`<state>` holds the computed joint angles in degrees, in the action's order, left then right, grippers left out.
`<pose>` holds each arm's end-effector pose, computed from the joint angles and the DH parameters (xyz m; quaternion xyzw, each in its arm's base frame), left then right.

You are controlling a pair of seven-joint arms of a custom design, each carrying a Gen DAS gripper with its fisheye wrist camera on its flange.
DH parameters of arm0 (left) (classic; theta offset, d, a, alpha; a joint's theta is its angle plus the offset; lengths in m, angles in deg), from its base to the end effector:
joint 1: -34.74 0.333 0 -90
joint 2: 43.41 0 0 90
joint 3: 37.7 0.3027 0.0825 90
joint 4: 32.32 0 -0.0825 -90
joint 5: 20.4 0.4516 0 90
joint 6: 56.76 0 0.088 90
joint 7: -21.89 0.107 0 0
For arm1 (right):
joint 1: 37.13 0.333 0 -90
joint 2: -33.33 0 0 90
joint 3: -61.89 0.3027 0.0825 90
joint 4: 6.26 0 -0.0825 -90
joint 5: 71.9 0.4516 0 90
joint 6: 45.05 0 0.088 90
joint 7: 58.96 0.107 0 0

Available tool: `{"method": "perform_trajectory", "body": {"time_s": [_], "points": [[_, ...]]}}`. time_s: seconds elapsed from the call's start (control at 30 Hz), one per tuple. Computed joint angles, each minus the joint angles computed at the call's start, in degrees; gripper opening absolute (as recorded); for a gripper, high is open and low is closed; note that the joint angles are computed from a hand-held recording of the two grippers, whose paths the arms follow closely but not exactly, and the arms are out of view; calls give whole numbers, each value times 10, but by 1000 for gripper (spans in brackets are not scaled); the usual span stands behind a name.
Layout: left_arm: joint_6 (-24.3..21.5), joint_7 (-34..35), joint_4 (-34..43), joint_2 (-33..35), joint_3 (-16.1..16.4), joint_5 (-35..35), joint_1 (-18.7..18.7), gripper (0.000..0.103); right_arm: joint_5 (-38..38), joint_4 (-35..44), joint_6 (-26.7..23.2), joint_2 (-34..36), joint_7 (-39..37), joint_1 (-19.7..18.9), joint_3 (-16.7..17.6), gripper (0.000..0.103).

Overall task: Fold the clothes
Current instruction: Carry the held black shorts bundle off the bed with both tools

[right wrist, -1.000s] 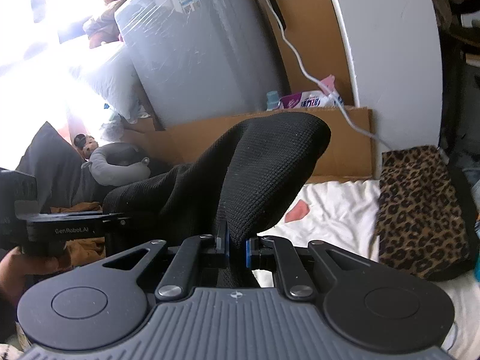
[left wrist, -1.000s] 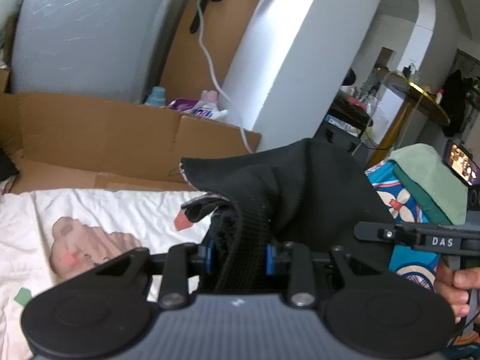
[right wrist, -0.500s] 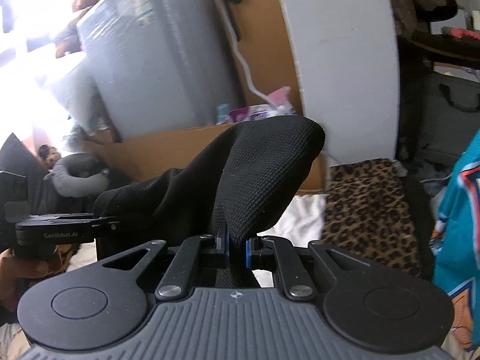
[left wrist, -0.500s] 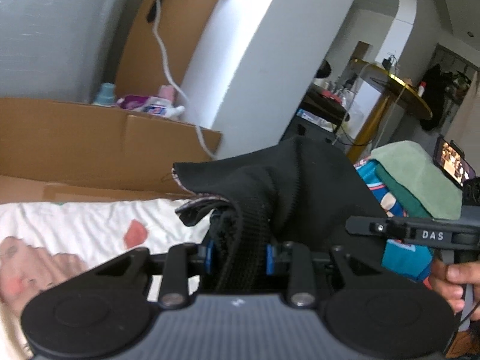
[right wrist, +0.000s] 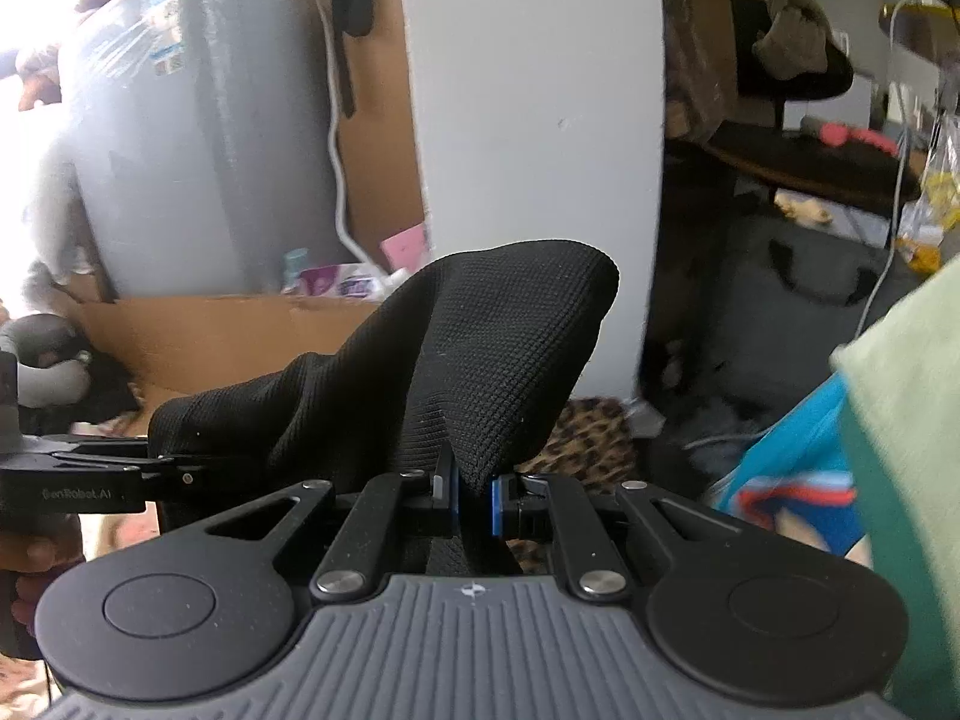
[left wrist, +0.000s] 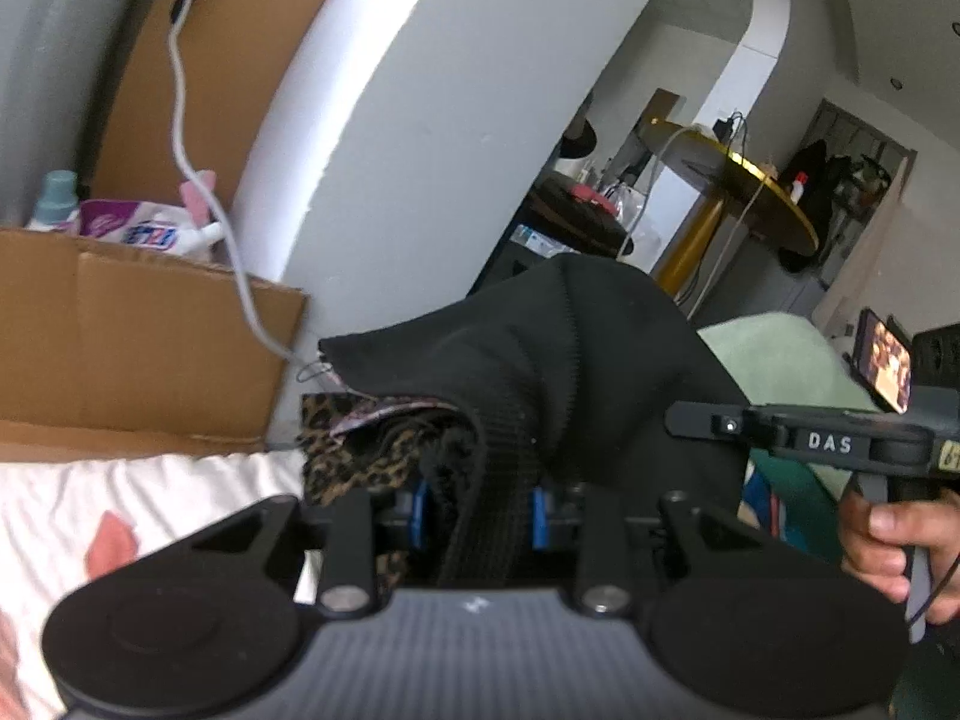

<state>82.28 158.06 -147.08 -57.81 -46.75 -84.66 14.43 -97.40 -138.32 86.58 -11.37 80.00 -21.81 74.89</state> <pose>0.5178 -0.3045 0.6180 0.3603 -0.7685 0.5276 0.0362 0.3759 0.2246 0.6876 -0.5677 0.6887 -0.3265 0.3111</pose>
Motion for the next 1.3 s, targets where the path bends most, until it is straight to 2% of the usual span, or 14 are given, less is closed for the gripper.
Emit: {"method": "perform_trajectory", "body": {"time_s": [0.27, 0.47, 0.73, 0.83, 1.07, 1.2, 1.3], "points": [[12, -24, 61, 54, -21, 5, -5, 33, -22, 25, -24, 15, -38, -27, -12, 8], [15, -38, 67, 75, -36, 14, -5, 33, -35, 48, -46, 42, -62, -39, -15, 8], [13, -51, 77, 115, -48, 29, 0, 33, -32, 28, -47, 59, -67, -40, -26, 8], [-3, -44, 93, 137, -53, 42, 5, 33, -33, 19, -40, 69, -68, -42, -31, 8], [-55, -32, 134, 186, -67, 121, 20, 34, -18, -1, -16, 91, -84, -39, -49, 8], [-73, -13, 150, 204, -73, 139, 27, 34, -17, -6, -5, 106, -90, -43, -53, 8], [-69, 7, 160, 219, -79, 143, 30, 34, -24, -5, 5, 123, -92, -51, -55, 8]]}}
